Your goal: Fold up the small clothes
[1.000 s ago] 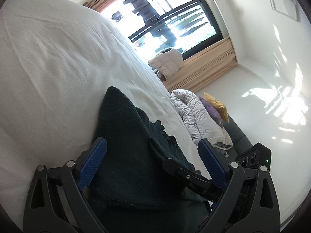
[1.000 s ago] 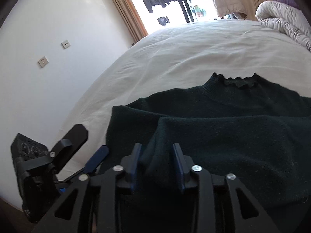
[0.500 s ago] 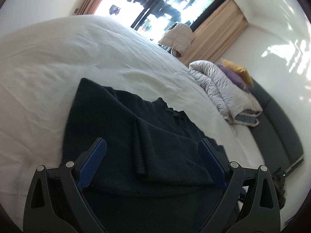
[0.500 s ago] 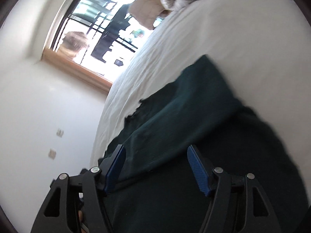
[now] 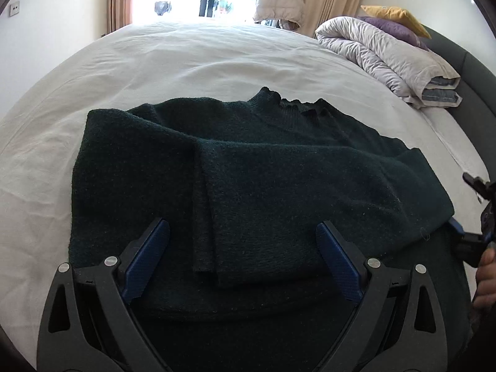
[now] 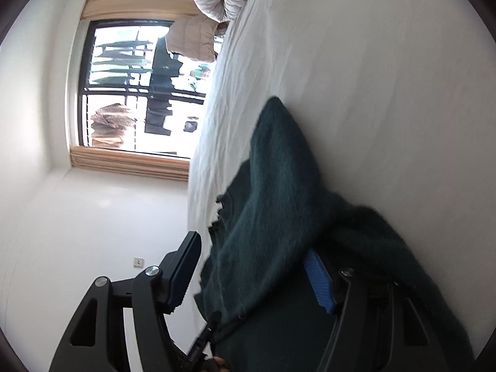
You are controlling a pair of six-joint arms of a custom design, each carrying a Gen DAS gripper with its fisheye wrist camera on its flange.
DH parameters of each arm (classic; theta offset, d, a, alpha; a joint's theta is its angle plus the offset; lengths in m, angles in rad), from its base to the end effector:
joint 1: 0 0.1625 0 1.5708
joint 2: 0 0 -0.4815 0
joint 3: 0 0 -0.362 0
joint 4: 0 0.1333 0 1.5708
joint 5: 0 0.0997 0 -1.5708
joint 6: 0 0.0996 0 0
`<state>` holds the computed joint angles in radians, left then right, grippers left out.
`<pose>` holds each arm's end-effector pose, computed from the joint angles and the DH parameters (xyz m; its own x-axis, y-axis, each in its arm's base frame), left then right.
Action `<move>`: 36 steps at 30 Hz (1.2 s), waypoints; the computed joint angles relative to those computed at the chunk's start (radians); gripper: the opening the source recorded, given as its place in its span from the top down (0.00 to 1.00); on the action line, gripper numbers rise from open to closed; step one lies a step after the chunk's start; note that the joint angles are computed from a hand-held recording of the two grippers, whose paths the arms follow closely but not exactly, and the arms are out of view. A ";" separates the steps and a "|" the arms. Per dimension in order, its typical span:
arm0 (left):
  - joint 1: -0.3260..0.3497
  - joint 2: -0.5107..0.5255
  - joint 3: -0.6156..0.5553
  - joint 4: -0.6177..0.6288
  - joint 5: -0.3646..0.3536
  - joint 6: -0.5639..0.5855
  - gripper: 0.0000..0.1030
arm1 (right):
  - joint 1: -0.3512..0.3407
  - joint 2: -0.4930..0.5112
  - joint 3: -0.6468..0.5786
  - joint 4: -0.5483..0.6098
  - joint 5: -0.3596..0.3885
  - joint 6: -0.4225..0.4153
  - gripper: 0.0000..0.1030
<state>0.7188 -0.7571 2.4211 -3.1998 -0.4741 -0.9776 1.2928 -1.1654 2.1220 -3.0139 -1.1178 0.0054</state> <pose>-0.1657 -0.4398 0.0838 -0.7786 -0.3421 -0.5261 0.1906 0.6698 -0.7177 0.0251 -0.5568 0.2766 -0.9195 0.0546 -0.3894 0.2476 0.8498 -0.4654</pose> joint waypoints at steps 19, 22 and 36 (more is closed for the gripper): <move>0.022 0.057 0.036 -0.291 -0.002 0.125 0.07 | 0.054 -0.120 0.052 -0.144 -0.135 -0.075 0.47; 0.011 0.038 0.037 -0.202 0.004 0.059 0.07 | 0.117 -0.069 0.007 -0.099 -0.185 -0.123 0.47; -0.016 -0.015 0.056 0.008 -0.011 -0.110 0.06 | 0.071 0.030 -0.029 0.021 -0.283 -0.154 0.70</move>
<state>0.7027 -0.7723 2.4776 -3.1923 -0.4852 -1.0878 1.3637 -1.1351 2.0934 -2.9924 -1.4010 -0.1491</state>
